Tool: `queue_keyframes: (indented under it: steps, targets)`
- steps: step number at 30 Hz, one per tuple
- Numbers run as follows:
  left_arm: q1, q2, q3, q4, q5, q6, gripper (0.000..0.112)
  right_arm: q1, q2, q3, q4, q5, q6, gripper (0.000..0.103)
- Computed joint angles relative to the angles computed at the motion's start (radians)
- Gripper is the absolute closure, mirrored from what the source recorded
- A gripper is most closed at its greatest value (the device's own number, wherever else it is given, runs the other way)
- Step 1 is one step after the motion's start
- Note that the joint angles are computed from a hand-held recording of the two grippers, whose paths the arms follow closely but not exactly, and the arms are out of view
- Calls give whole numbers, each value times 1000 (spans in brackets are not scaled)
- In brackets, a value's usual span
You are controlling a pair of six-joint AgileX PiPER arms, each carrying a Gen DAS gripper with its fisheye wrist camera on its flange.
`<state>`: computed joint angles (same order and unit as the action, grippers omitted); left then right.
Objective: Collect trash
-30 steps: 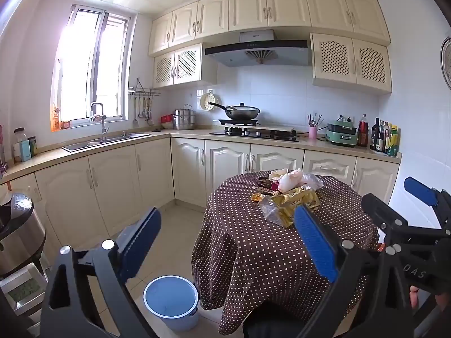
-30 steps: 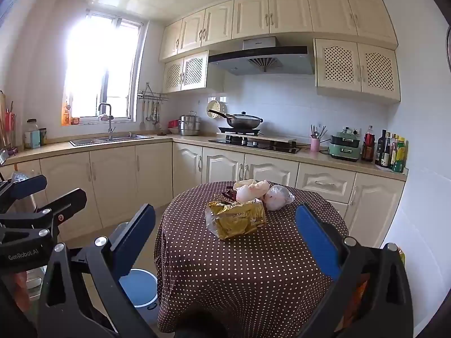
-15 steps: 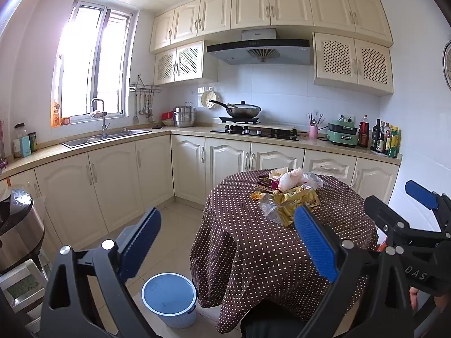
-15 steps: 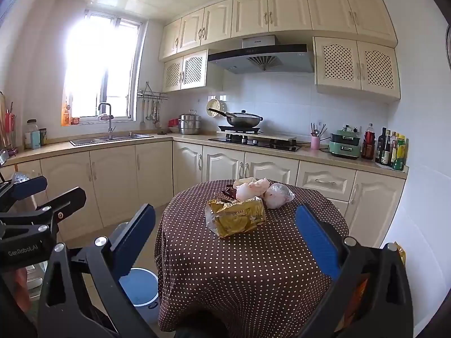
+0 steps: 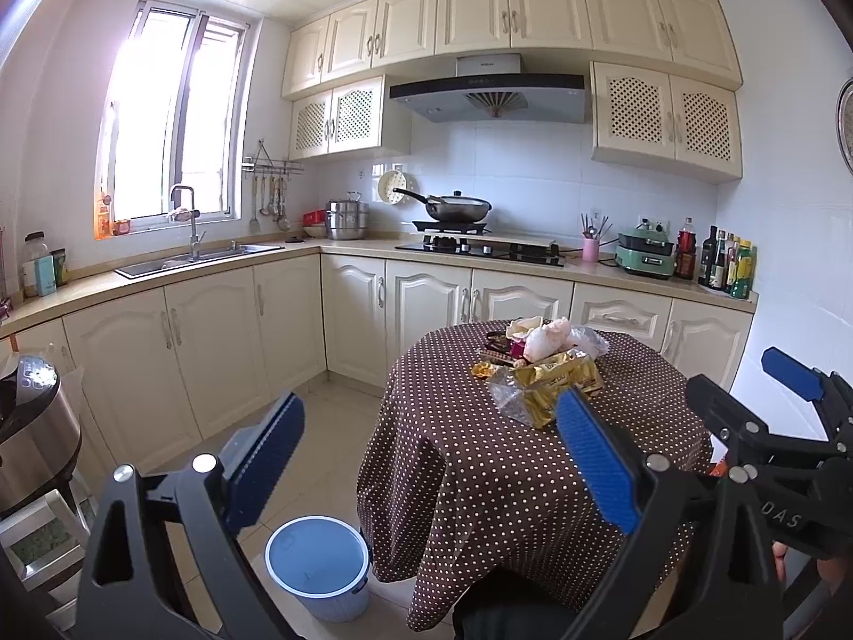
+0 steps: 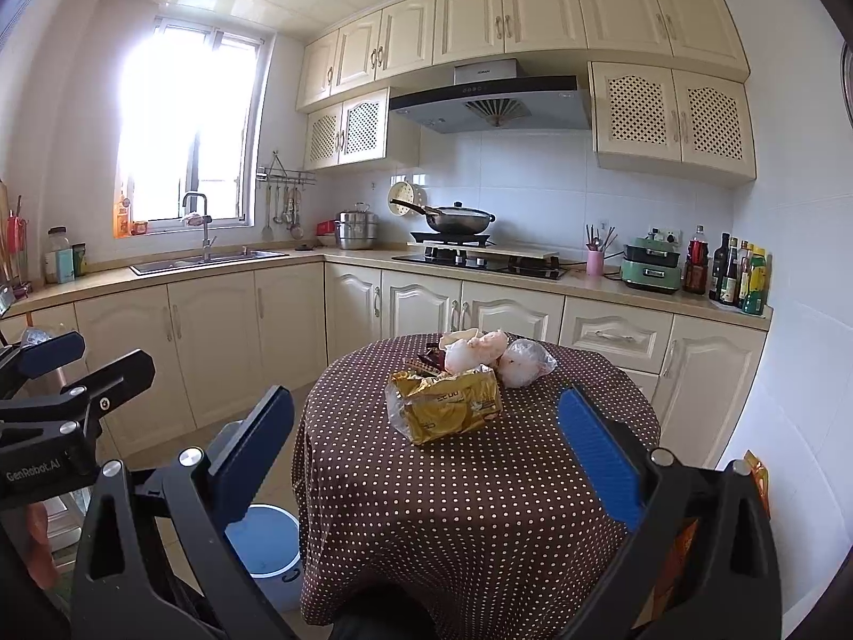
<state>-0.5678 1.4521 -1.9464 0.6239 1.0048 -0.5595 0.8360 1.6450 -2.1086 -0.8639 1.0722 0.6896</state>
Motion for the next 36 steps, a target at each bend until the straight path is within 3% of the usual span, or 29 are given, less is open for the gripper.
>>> queue_keyframes:
  steps: [36]
  targets:
    - [3, 7, -25, -26, 14, 32, 19, -14, -26, 48, 22, -10, 6, 7]
